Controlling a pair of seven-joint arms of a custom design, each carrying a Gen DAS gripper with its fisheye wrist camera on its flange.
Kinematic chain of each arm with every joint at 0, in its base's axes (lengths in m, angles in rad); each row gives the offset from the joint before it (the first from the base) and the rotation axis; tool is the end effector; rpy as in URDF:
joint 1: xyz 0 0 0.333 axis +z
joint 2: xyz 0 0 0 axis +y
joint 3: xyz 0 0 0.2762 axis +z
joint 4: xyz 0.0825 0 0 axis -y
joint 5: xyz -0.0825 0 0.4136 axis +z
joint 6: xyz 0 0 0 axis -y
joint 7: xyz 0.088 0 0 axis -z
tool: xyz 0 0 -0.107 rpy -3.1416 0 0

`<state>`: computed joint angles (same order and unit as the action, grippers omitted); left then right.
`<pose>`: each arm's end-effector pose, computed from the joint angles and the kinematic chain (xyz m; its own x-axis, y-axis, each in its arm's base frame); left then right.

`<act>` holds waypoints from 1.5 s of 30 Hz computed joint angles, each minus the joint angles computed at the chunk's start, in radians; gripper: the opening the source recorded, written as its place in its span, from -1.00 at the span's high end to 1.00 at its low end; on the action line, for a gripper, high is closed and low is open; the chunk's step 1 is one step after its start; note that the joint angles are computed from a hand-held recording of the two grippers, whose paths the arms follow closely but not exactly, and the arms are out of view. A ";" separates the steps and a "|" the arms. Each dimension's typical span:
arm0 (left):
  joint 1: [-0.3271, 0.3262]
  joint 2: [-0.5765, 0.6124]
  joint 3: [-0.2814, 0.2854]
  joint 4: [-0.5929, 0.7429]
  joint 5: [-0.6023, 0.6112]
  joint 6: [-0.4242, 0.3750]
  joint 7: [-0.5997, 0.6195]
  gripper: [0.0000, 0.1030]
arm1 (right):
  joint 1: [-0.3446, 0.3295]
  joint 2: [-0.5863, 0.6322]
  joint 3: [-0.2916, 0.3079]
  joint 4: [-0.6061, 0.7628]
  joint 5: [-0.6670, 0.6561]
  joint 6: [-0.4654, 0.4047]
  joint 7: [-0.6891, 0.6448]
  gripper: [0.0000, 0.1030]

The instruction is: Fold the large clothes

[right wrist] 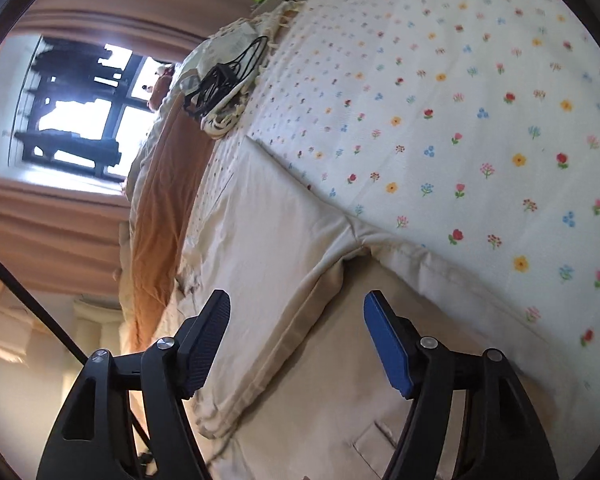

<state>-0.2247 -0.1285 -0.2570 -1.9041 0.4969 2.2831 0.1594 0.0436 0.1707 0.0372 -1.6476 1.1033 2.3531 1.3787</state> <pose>0.5328 -0.2730 0.5639 0.5278 -0.7903 0.3111 -0.5773 -0.6025 -0.5511 0.6784 0.0657 0.5302 -0.0235 -0.5610 -0.8275 -0.8334 0.4682 -0.2937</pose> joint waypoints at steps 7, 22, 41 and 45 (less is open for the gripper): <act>-0.004 -0.155 -0.034 -0.113 0.018 0.021 -0.081 -0.68 | 0.028 -0.106 -0.010 -0.090 -0.039 0.044 -0.050 -0.50; -0.050 -0.399 -0.156 -0.217 0.072 -0.115 -0.164 -0.99 | 0.106 -0.531 -0.123 -0.551 -0.034 0.033 -0.270 -1.00; -0.169 -0.630 -0.306 -0.302 0.060 -0.304 -0.340 -0.99 | 0.010 -0.955 -0.278 -0.742 -0.338 -0.181 -0.332 -1.00; -0.194 -0.652 -0.325 -0.313 0.054 -0.345 -0.359 -0.99 | -0.019 -1.027 -0.312 -0.777 -0.373 -0.221 -0.404 -1.00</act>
<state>-0.4190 -0.7801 -0.5822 -2.2171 0.5504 1.9381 -0.2000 0.0241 -0.8562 -0.2746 -2.4246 0.7301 2.1320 0.9743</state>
